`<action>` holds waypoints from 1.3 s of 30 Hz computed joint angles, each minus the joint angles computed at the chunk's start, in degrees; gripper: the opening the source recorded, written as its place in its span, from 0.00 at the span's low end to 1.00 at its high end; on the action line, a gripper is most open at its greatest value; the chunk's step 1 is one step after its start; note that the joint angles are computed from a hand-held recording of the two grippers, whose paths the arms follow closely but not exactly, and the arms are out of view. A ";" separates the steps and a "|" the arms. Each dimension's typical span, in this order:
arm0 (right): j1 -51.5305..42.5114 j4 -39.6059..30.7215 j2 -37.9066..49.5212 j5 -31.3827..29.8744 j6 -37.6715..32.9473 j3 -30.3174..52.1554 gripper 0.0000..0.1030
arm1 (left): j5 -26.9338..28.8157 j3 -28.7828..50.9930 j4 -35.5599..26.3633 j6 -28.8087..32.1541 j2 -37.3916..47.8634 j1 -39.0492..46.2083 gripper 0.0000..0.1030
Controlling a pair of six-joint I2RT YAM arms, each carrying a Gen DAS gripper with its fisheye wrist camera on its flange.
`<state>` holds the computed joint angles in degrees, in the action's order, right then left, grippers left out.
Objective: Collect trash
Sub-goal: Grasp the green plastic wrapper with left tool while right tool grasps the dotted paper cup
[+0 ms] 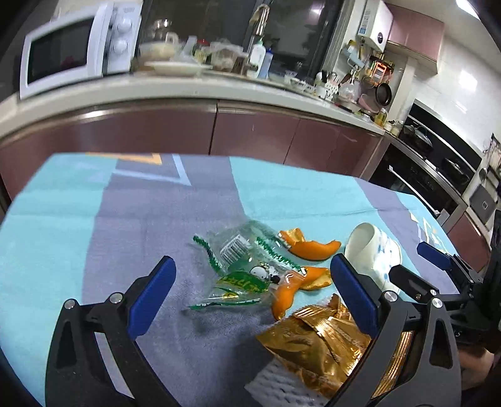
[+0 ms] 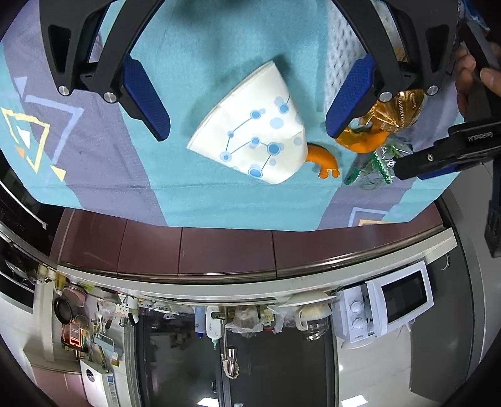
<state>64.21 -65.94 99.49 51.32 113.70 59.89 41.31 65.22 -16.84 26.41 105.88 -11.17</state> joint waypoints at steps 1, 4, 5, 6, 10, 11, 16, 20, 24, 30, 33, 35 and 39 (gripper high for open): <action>-0.53 1.56 -0.69 -0.17 -1.39 -0.82 0.93 | 0.12 0.79 -0.67 -0.13 1.01 -0.04 0.90; -1.47 4.33 -2.19 -0.61 -3.44 -2.66 0.93 | -0.46 2.66 -1.75 -0.51 3.82 -0.62 0.77; -1.82 5.14 -2.61 -0.79 -4.10 -3.13 0.93 | -0.42 3.06 -1.62 -0.71 4.58 -0.80 0.76; -1.95 5.70 -2.96 -0.90 -4.55 -3.57 0.93 | -0.52 2.97 -1.29 -0.97 4.89 -0.86 0.76; -3.14 9.87 -4.76 -1.77 -8.22 -5.70 0.93 | -0.70 3.16 -0.88 -1.26 5.70 -1.26 0.66; -3.68 11.32 -5.34 -2.22 -9.53 -6.37 0.93 | -0.54 2.84 -0.80 -1.05 5.58 -1.11 0.64; -5.51 17.44 -7.66 -4.17 -14.81 -9.16 0.93 | -0.51 1.98 -0.79 -0.62 5.26 -0.69 0.52; -6.59 22.14 -9.52 -5.93 -17.36 -11.81 0.93 | -0.12 0.42 -0.93 0.20 3.81 -0.41 0.41; -7.40 24.16 -10.07 -7.26 -18.95 -12.69 0.80 | 0.62 0.32 -2.02 1.57 3.80 0.37 0.27; -7.57 25.33 -10.28 -7.57 -19.75 -13.11 0.65 | 1.72 0.85 -3.79 2.39 4.18 1.35 0.14; -6.49 24.11 -10.45 -6.27 -17.66 -13.09 0.59 | 2.69 0.30 -4.00 2.86 3.60 2.41 0.13; -6.10 23.82 -10.53 -5.89 -16.99 -13.08 0.52 | 3.50 0.52 -4.36 3.01 3.51 3.12 0.12; -4.42 20.89 -10.17 -4.27 -14.60 -11.79 0.43 | 4.95 0.85 -5.08 3.13 2.62 4.59 0.12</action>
